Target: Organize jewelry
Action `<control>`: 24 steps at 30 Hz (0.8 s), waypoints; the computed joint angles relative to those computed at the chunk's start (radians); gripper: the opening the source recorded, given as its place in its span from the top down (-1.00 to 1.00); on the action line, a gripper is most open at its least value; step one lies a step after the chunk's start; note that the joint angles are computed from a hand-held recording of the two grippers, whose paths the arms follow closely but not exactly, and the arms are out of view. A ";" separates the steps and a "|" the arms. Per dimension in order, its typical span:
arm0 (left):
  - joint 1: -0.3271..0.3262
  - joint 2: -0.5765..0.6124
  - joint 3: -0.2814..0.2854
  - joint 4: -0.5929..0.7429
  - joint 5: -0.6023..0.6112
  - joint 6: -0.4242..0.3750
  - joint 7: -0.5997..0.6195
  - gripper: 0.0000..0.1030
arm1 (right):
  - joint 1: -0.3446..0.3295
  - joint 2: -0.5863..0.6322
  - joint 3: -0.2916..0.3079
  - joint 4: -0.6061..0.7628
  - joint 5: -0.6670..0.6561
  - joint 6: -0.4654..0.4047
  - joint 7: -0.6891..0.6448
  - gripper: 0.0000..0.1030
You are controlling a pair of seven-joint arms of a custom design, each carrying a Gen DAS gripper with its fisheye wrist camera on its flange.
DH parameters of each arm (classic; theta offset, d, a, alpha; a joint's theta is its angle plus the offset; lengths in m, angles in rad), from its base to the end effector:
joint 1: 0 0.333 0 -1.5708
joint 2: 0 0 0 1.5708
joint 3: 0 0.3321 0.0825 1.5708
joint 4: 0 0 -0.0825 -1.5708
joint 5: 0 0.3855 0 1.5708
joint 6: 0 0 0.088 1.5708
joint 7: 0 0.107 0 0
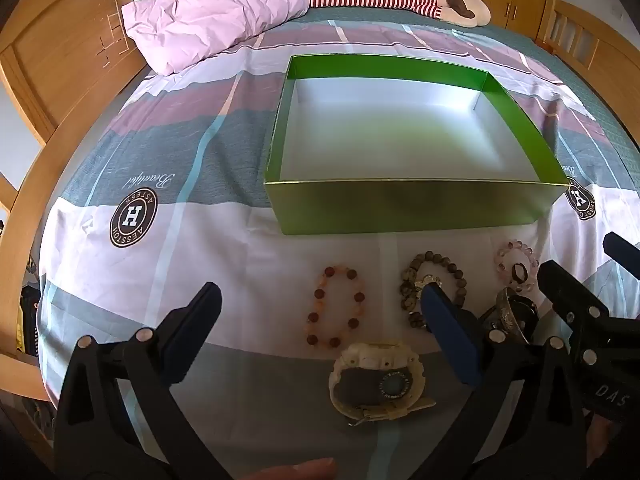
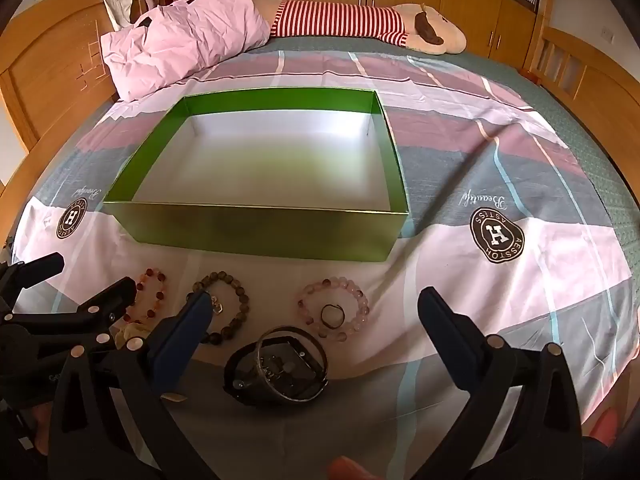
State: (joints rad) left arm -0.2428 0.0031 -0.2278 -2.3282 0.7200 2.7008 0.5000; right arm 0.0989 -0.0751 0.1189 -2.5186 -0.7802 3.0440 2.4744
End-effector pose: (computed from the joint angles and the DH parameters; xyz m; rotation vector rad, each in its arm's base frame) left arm 0.4663 -0.2623 0.3849 -1.8940 1.8970 -0.4703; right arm 0.4611 0.1579 0.3744 -1.9133 1.7798 -0.5718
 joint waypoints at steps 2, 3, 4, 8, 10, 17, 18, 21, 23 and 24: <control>0.000 0.002 0.001 0.000 0.000 0.002 0.000 -0.96 | -0.002 0.000 0.001 0.001 -0.009 -0.001 0.009 -0.97; 0.000 0.003 0.001 0.001 0.000 0.003 0.000 -0.96 | -0.001 0.001 0.002 0.002 -0.013 -0.003 0.013 -0.97; 0.000 0.004 0.001 0.002 0.000 0.003 0.000 -0.96 | -0.001 0.001 0.002 0.002 -0.015 -0.005 0.016 -0.97; -0.001 0.000 0.001 0.000 0.008 0.001 -0.007 -0.96 | 0.008 0.000 -0.007 -0.001 0.001 0.000 0.002 -0.97; -0.001 0.001 0.001 0.000 0.008 0.000 -0.007 -0.96 | 0.002 0.000 -0.003 0.002 -0.009 -0.001 0.007 -0.97; -0.001 0.001 0.001 0.000 0.008 0.000 -0.007 -0.96 | 0.007 -0.008 0.000 0.001 -0.021 -0.008 0.024 -0.97; -0.001 0.001 0.000 0.001 0.008 -0.001 -0.006 -0.96 | 0.002 -0.003 0.000 0.001 -0.024 -0.002 0.024 -0.97; -0.001 0.002 0.000 0.001 0.007 -0.001 -0.006 -0.96 | -0.004 0.004 0.001 0.007 -0.047 -0.001 0.044 -0.97; -0.002 0.002 0.000 0.001 0.007 -0.001 -0.006 -0.96 | 0.003 -0.002 -0.002 0.004 -0.028 -0.004 0.029 -0.97; -0.002 0.002 0.000 0.001 0.006 -0.001 -0.006 -0.96 | 0.002 -0.002 -0.002 0.003 -0.028 -0.002 0.029 -0.97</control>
State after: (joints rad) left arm -0.2450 0.0051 -0.2281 -2.3269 0.7260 2.6993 0.4941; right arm 0.1005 -0.0769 0.1168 -2.5151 -0.8085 3.0420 2.5037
